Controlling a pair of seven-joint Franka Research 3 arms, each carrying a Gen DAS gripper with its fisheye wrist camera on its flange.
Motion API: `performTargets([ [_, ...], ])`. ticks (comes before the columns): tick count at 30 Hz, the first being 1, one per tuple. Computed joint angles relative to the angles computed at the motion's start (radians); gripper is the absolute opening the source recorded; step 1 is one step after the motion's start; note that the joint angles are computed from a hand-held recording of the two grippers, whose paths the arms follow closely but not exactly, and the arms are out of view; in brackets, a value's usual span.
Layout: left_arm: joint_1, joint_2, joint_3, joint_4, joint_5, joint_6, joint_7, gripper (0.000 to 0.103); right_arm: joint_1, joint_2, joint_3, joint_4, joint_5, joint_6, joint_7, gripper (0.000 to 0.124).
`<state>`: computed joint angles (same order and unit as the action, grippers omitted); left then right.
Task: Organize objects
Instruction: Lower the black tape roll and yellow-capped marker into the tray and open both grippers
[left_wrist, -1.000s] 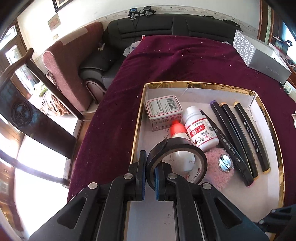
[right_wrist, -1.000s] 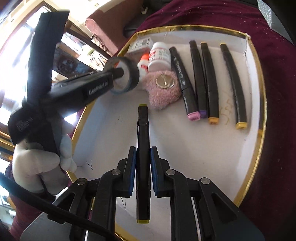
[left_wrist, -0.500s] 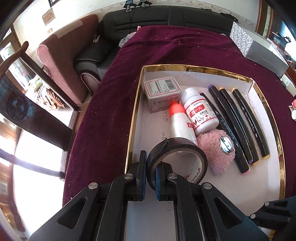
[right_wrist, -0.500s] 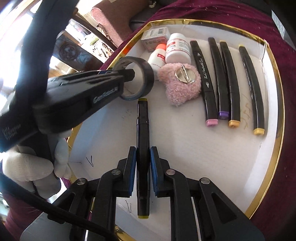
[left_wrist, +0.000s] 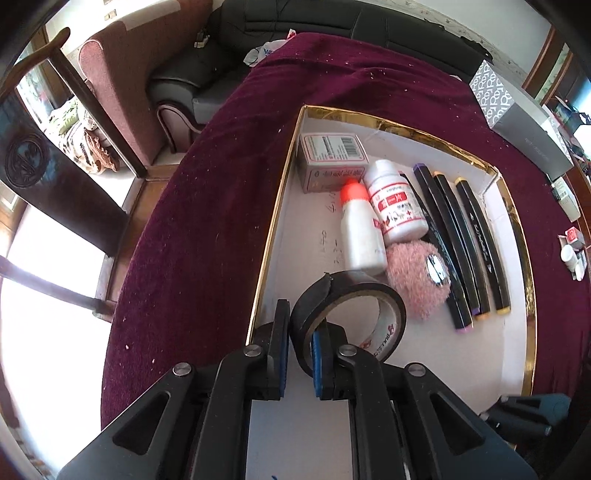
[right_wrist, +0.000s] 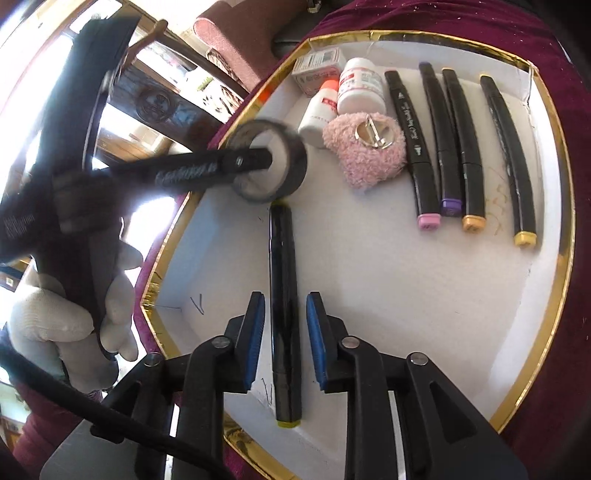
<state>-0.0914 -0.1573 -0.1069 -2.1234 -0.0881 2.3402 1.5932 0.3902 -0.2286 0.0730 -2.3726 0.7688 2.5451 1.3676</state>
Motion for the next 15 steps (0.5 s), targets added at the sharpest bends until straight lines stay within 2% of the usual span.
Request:
performTargets([
  [2, -0.001, 0.003, 0.001, 0.005, -0.007, -0.011, 0.004, 0.008, -0.006, -0.012, -0.009, -0.011, 0.011, 0.009, -0.007, 0.034],
  [4, -0.001, 0.012, 0.0, 0.016, -0.008, -0.024, 0.009, 0.01, -0.011, -0.004, -0.022, -0.002, 0.031, 0.014, -0.027, 0.035],
  [8, -0.005, 0.028, 0.008, 0.044, -0.08, -0.05, 0.059, 0.024, -0.019, -0.007, -0.03, -0.005, 0.071, 0.025, -0.059, 0.035],
  [11, -0.002, 0.027, 0.004, 0.047, -0.093, -0.046, 0.073, 0.027, -0.009, -0.032, -0.017, -0.025, 0.085, 0.066, -0.047, 0.035],
  [12, -0.002, 0.019, 0.005, 0.039, -0.105, -0.037, 0.086, 0.028, -0.002, -0.063, 0.009, -0.044, 0.074, 0.096, -0.003, 0.035],
  [15, -0.003, -0.026, 0.019, -0.002, -0.16, 0.001, 0.121, 0.028, 0.013, -0.115, 0.011, -0.086, 0.07, 0.176, 0.002, 0.035],
])
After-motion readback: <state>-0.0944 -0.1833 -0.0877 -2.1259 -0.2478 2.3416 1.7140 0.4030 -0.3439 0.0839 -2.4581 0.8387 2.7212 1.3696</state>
